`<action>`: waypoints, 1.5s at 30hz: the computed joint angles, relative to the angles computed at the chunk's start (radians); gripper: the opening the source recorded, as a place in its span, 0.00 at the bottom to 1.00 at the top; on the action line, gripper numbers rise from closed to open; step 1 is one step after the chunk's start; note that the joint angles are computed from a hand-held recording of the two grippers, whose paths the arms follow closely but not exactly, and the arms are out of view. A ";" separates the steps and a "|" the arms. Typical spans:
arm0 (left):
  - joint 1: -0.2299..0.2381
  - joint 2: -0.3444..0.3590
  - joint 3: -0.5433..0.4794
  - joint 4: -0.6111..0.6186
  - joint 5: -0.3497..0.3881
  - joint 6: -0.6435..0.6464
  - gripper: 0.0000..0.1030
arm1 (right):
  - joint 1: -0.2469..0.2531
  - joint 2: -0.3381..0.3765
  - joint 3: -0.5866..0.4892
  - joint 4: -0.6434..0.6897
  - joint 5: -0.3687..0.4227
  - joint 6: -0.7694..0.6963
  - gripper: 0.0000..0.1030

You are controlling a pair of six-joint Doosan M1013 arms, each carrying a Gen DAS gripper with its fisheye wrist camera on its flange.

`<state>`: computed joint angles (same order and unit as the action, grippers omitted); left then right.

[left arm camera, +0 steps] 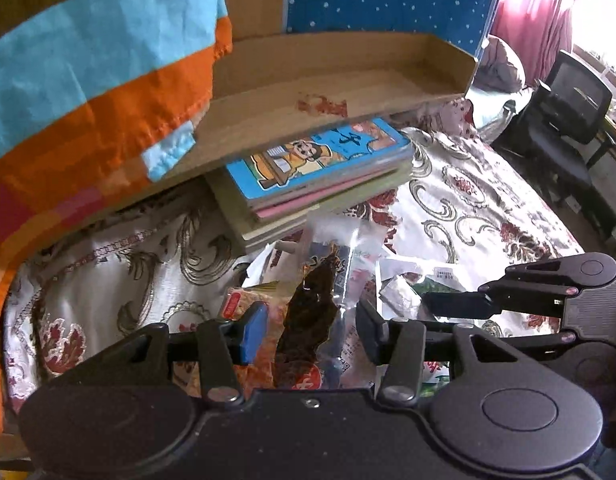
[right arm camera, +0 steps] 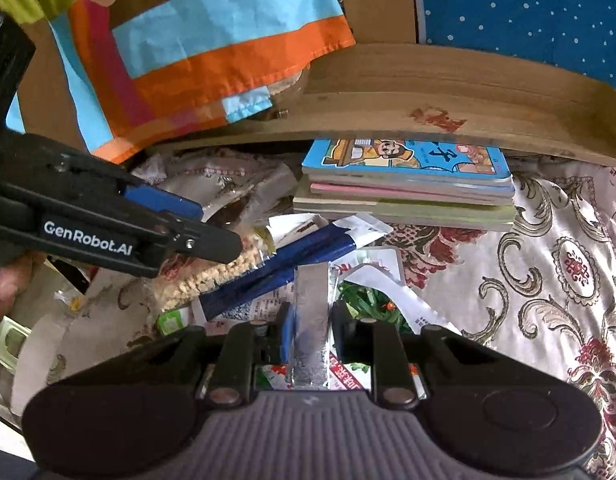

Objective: Organize snacks
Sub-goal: 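Lower both items into the tray and open both tools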

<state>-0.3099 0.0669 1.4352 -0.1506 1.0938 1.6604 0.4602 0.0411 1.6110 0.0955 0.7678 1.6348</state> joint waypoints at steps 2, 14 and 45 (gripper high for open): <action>-0.002 0.006 0.003 -0.002 0.001 0.002 0.51 | 0.009 0.004 0.002 -0.035 -0.001 0.024 0.24; 0.023 -0.042 0.095 -0.099 -0.105 -0.018 0.74 | 0.056 -0.022 0.034 -0.214 -0.033 0.210 0.50; -0.006 -0.334 0.383 0.155 -0.182 -0.158 0.99 | 0.198 -0.217 0.162 -0.421 0.125 0.597 1.00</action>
